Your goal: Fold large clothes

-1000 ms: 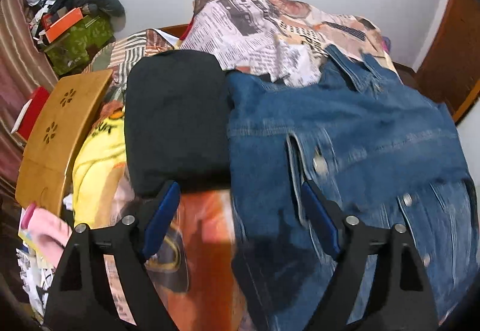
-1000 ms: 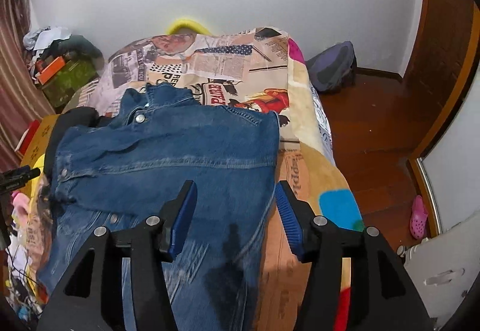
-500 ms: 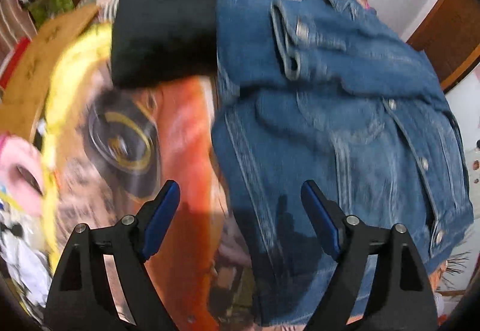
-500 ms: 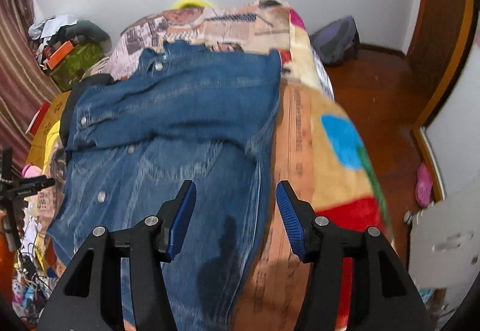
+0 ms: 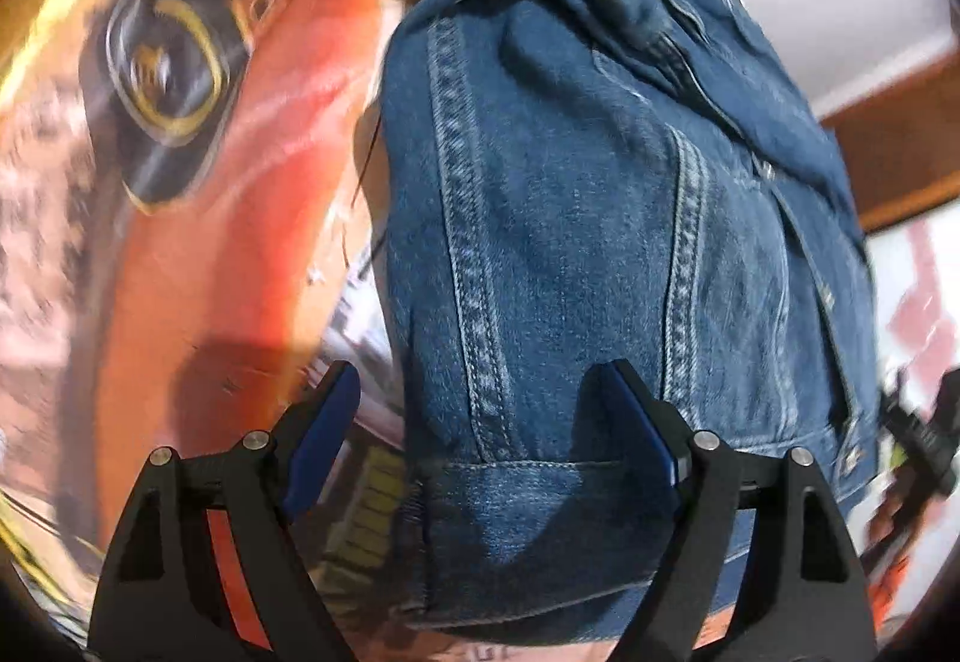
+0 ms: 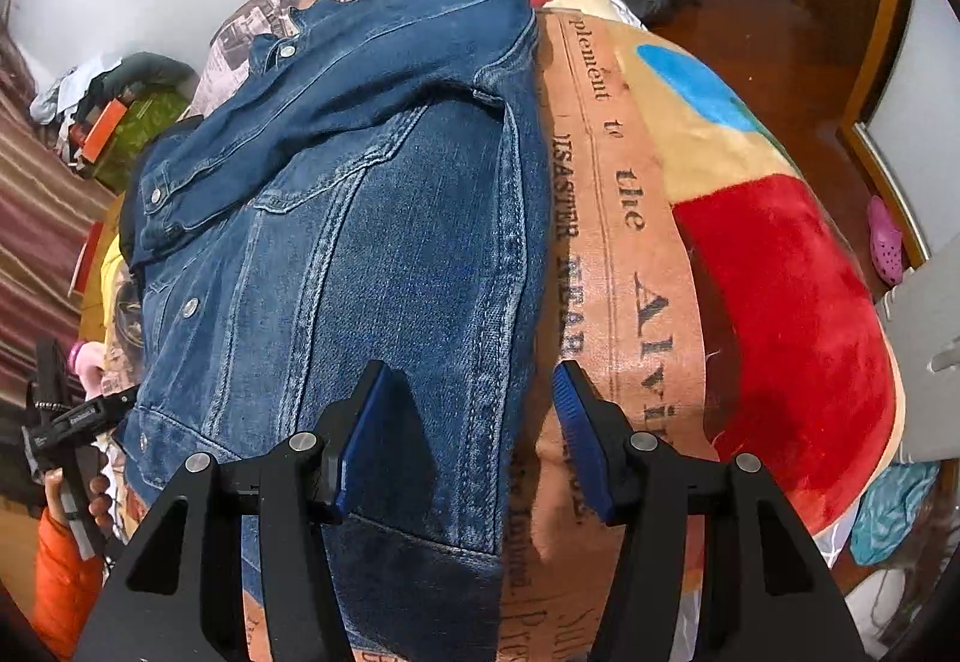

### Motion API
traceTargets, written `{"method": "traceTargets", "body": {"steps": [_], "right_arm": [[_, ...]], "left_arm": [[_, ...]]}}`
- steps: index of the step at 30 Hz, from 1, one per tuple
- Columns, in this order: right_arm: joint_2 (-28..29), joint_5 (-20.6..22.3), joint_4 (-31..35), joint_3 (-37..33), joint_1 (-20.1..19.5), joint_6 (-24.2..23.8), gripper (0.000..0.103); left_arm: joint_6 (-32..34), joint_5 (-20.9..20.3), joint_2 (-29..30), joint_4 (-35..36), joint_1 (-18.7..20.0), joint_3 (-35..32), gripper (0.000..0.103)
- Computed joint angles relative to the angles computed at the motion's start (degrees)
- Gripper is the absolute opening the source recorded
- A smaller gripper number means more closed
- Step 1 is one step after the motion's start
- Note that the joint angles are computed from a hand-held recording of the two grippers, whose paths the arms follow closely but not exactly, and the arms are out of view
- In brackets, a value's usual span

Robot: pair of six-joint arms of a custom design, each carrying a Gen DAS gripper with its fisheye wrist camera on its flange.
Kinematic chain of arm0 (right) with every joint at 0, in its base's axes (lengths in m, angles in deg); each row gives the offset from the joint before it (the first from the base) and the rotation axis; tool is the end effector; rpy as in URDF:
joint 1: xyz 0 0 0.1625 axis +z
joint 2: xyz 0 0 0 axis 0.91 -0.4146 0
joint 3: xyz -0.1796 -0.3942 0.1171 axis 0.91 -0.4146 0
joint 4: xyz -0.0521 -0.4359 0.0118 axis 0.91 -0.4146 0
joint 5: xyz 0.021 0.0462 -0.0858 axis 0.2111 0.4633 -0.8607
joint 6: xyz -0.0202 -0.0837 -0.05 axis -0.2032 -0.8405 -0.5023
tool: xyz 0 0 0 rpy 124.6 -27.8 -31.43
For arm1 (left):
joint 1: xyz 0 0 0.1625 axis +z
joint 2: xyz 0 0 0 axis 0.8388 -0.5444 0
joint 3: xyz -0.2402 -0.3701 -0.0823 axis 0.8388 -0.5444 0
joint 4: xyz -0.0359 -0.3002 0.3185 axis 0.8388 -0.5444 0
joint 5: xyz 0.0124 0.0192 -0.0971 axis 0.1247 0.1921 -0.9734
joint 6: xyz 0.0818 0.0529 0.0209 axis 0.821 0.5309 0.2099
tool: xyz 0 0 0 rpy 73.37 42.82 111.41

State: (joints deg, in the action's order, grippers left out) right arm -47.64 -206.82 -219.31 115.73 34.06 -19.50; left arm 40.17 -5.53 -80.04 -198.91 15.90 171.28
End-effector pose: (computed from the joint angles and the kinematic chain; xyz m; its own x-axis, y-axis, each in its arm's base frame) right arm 0.1563 -0.4797 0.1595 -0.8570 0.2738 0.4367 -0.0297 0.8196 -0.5722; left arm -0.0126 -0.5995 0.2179 -0.9511 0.1001 -0.2921 0.1420 0.9818 -0.1259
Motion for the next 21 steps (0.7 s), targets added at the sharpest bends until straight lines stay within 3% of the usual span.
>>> {"method": "traceTargets", "body": {"steps": [4, 6, 8, 10, 11, 12, 15, 19, 21], "right_arm": [[0.4, 2.5, -3.7, 1.4, 0.1, -1.0, 0.054], [1.2, 2.8, -5.5, 1.5, 0.3, -1.9, 0.051], [1.7, 3.1, -6.9, 1.5, 0.4, -2.5, 0.042], [2.2, 3.6, -7.8, 1.3, 0.5, -2.4, 0.016], [2.0, 3.9, -7.5, 0.9, 0.5, -2.7, 0.013], [1.9, 4.6, -7.4, 0.7, 0.6, -2.9, 0.012], [1.6, 6.3, -7.9, -0.6, 1.3, -4.4, 0.012], [1.3, 7.3, -6.5, -3.4, 2.6, -6.2, 0.011], [1.0, 8.5, -5.5, -5.6, 3.1, -8.0, 0.011]], "left_arm": [[-0.4, -3.6, -0.7, -1.5, 0.8, 0.9, 0.082], [1.1, -4.8, -1.3, -1.2, 0.3, 1.2, 0.066], [2.5, -3.9, -1.8, -1.0, -1.0, 1.5, 0.060], [3.1, -1.7, -2.3, -1.0, -2.6, 1.5, 0.045], [3.0, -0.7, -2.2, -0.9, -3.2, 1.2, 0.030], [3.2, -0.1, -2.5, -1.1, -3.8, 1.0, 0.025], [4.4, -3.9, -3.9, -3.2, -3.6, 0.2, 0.018], [4.4, -11.3, -4.0, -4.2, -3.8, -3.2, 0.017], [4.3, -13.0, -2.5, -5.0, -4.6, -5.7, 0.016]]}}
